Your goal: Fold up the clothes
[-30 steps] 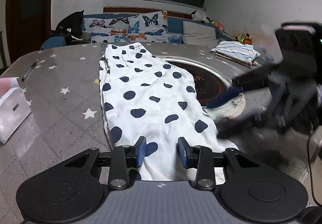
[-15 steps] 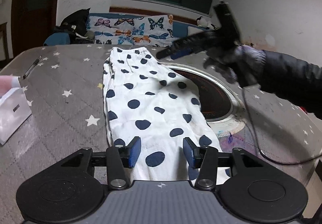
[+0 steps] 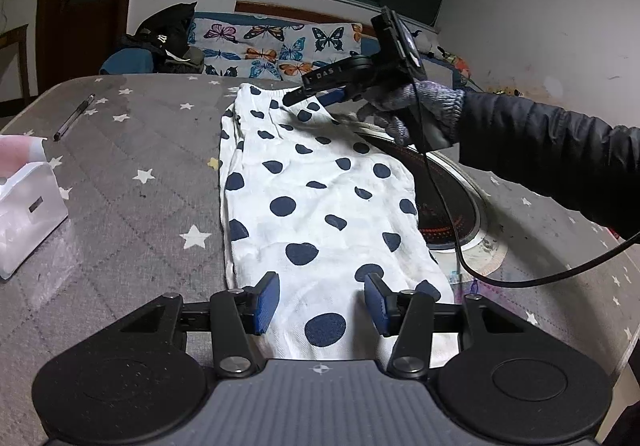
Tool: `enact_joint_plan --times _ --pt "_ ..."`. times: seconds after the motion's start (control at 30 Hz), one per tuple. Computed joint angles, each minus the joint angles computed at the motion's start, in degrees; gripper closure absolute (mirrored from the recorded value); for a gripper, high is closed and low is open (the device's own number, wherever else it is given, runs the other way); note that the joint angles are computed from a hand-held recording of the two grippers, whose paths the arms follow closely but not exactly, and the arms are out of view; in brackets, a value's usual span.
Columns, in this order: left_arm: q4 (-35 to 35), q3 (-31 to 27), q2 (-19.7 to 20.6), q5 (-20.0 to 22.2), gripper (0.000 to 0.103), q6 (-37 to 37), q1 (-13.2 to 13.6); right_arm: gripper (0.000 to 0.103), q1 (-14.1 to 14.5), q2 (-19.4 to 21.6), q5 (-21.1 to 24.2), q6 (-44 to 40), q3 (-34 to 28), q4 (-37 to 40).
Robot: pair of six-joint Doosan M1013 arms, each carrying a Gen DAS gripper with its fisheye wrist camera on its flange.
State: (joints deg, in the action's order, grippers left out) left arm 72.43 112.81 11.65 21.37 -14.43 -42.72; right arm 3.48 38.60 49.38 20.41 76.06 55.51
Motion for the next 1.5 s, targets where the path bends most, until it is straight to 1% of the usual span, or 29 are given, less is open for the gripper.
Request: enact_joint_plan --times 0.07,0.13,0.23,0.27,0.3,0.33,0.47,0.57,0.6,0.63,0.7,0.77,0.83,0.87,1.0,1.13,1.23,1.3,1.5 --pt "-0.40 -0.02 0.04 0.02 0.053 0.22 0.05 0.036 0.08 0.30 -0.04 -0.57 -0.21 0.68" --pt "-0.71 -0.01 0.04 0.09 0.052 0.34 0.04 0.041 0.11 0.50 -0.09 -0.63 -0.34 1.18" --pt "-1.35 -0.12 0.14 0.21 0.052 0.79 -0.02 0.052 0.17 0.66 -0.15 -0.18 -0.58 1.09" --pt "-1.60 -0.18 0.19 0.30 0.052 0.96 -0.06 0.064 0.20 0.71 -0.17 -0.01 -0.67 1.04" --pt "-1.83 -0.24 0.22 0.38 0.052 1.11 -0.10 0.080 0.17 0.90 0.17 0.76 -0.97 0.86" --pt "-1.91 -0.23 0.21 0.44 0.052 1.08 -0.13 0.085 0.13 1.06 0.48 1.81 -1.26 0.67" --pt "-2.53 -0.29 0.21 0.85 0.051 1.42 -0.28 0.088 -0.05 1.23 1.06 2.95 -1.52 1.12" --pt "-2.78 -0.36 0.20 1.09 0.051 1.73 -0.37 0.087 -0.12 1.36 1.52 3.58 -1.84 0.94" --pt "-2.88 -0.38 0.21 1.13 0.051 1.83 -0.37 0.082 -0.11 1.39 1.43 3.44 -1.89 1.01" --pt "-2.98 -0.41 0.22 1.16 0.051 1.92 -0.38 0.080 -0.17 1.47 1.72 3.48 -1.97 1.34" --pt "-3.31 -0.46 0.25 1.16 0.051 2.17 -0.37 0.067 -0.33 1.78 2.59 3.58 -2.25 2.51" --pt "-3.71 -0.55 0.31 1.19 0.050 2.54 -0.35 0.066 -0.21 1.75 2.03 2.76 -2.02 2.99" --pt "-4.02 -0.64 0.35 1.26 0.050 2.86 -0.33 0.070 0.01 1.64 1.25 2.32 -1.80 2.99" --pt "-4.17 -0.68 0.37 1.34 0.050 2.92 -0.33 0.082 0.10 1.69 1.31 3.14 -2.03 2.44" --pt "-4.09 -0.67 0.35 1.80 0.050 2.58 -0.48 0.090 -0.55 2.05 4.20 5.53 -2.71 3.79" --pt "-3.71 -0.53 0.21 2.55 0.050 1.67 -0.69 0.091 -1.42 1.25 6.63 4.55 -1.85 7.24" --pt "-3.29 -0.42 0.00 3.64 0.050 0.88 -1.04 0.091 -1.99 -0.43 8.43 1.94 -0.23 9.46" --pt "-3.16 -0.28 -0.15 4.87 0.048 0.16 -1.34 0.091 -2.36 -1.52 10.23 0.56 0.77 10.54" --pt "-4.30 0.90 -1.24 9.44 0.047 -2.07 -2.42 0.091 -3.32 -5.68 14.54 -4.74 5.58 12.42"
